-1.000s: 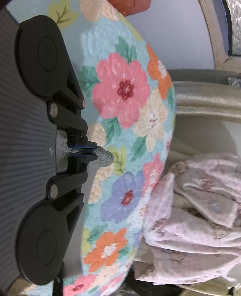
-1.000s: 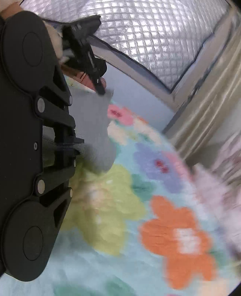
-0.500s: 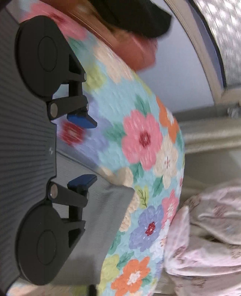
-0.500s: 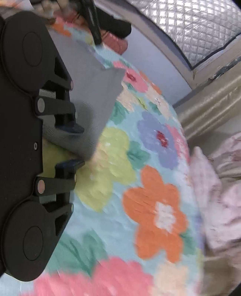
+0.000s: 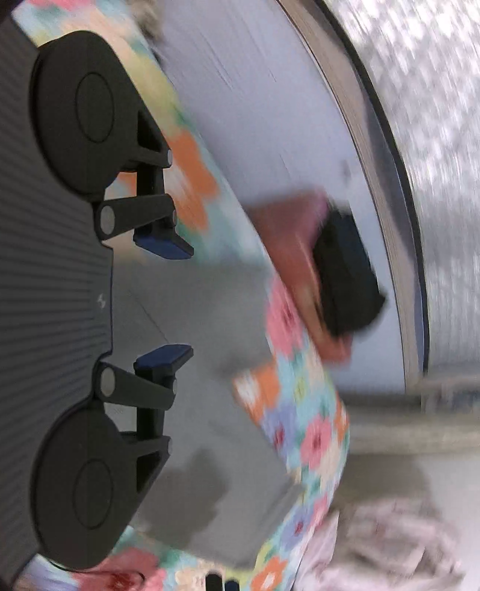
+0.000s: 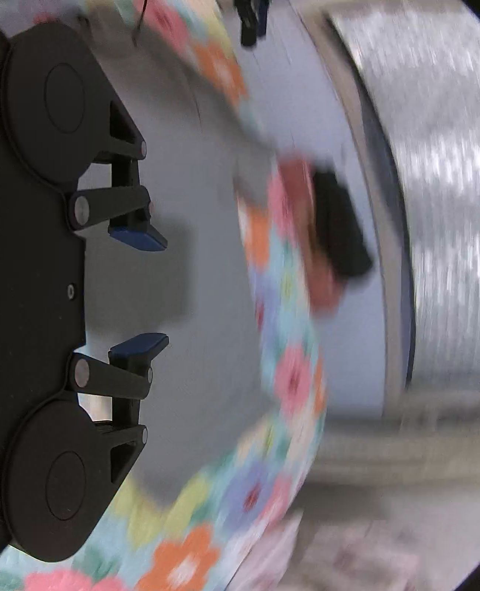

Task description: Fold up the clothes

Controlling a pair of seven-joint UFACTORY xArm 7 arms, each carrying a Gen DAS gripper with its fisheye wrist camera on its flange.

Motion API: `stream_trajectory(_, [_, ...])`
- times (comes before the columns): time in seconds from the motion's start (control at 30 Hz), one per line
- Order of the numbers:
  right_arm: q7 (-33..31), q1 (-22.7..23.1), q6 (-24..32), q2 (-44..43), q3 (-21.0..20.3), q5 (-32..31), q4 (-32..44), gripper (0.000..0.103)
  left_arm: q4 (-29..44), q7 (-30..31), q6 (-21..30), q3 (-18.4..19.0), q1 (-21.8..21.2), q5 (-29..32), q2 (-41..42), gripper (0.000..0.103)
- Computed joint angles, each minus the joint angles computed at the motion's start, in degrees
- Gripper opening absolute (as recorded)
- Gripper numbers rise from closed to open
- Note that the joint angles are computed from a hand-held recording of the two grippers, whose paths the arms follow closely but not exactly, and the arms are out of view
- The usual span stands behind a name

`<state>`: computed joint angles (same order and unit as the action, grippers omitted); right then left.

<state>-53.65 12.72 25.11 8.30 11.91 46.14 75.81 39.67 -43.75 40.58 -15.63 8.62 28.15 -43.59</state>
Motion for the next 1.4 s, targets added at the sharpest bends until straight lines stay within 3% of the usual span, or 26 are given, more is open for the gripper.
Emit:
stream_trajectory(0.1, [-5.4, -0.3, 9.2, -5.1, 0.1, 4.2, -1.3, 0.055, -1.5, 4.6, 14.3, 0.5, -0.5, 0.2, -12.2, 0.052])
stream_trajectory(0.2, [-4.1, -0.3, 21.7, -8.1, -2.7, 6.8, 0.0, 0.056, 0.9, 11.6, 24.8, 2.0, 0.5, 1.6, -19.5, 0.053])
stream_trajectory(0.33, [-1.0, -0.4, 35.4, -9.7, -5.4, 9.5, 2.5, 0.060, 6.6, 20.5, 32.6, 5.1, 3.7, 3.8, -22.0, 0.053])
stream_trajectory(0.4, [-2.3, 0.5, 35.8, -11.8, -5.3, 9.6, 0.9, 0.062, 7.3, 20.2, 33.3, 7.9, 3.4, -0.2, -22.8, 0.053])
stream_trajectory(0.47, [-5.8, 2.5, 31.8, -13.6, -4.4, 10.0, -2.4, 0.062, 3.6, 18.3, 31.0, 9.8, 1.7, -5.2, -25.8, 0.053])
stream_trajectory(0.57, [-15.3, 6.3, 24.7, -14.3, -2.9, 13.4, -8.2, 0.062, -7.8, 13.7, 23.6, 11.0, -1.4, -12.8, -31.7, 0.053])
stream_trajectory(0.67, [-23.0, 10.3, 17.1, -12.7, -0.6, 12.2, -11.9, 0.060, -20.1, 9.1, 10.5, 12.5, -4.9, -20.8, -32.9, 0.053])
stream_trajectory(0.73, [-25.9, 11.4, 13.3, -10.9, 1.6, 10.6, -12.9, 0.060, -25.2, 8.2, 0.4, 12.5, -6.8, -23.8, -28.9, 0.053])
stream_trajectory(0.8, [-25.8, 13.2, 14.5, -8.2, 0.9, 11.8, -11.6, 0.060, -27.6, 9.2, -10.4, 14.4, -8.9, -26.7, -21.9, 0.053])
stream_trajectory(0.9, [-30.3, 14.3, 10.7, -6.3, 2.2, 12.8, -12.1, 0.061, -26.8, 11.6, -19.9, 15.7, -10.3, -29.1, -10.7, 0.056])
stream_trajectory(1.0, [-31.2, 14.5, 9.0, -3.5, 3.2, 14.2, -10.7, 0.061, -24.9, 12.2, -23.3, 14.7, -8.6, -29.7, -2.4, 0.067])
stream_trajectory(1.1, [-33.5, 14.5, 8.3, -2.0, 4.3, 15.0, -10.1, 0.061, -25.2, 15.3, -26.9, 20.2, -12.7, -34.0, 2.1, 0.065])
stream_trajectory(1.17, [-33.3, 14.4, 10.1, -1.2, 4.9, 15.9, -9.5, 0.062, -26.4, 17.3, -28.5, 21.7, -14.0, -35.9, 1.1, 0.025])
stream_trajectory(1.2, [-34.8, 14.4, 10.0, -1.1, 5.4, 17.3, -9.7, 0.063, -26.7, 18.1, -28.3, 22.5, -14.6, -36.9, 0.3, 0.015])
stream_trajectory(1.27, [-38.6, 15.1, 8.3, -1.0, 6.4, 19.5, -10.5, 0.068, -26.8, 19.4, -28.3, 24.3, -15.8, -39.2, -0.4, 0.015])
stream_trajectory(1.4, [-48.9, 18.7, -3.2, 0.2, 9.0, 20.0, -12.4, 0.073, -26.4, 20.7, -28.8, 26.7, -17.6, -43.4, 0.3, 0.015])
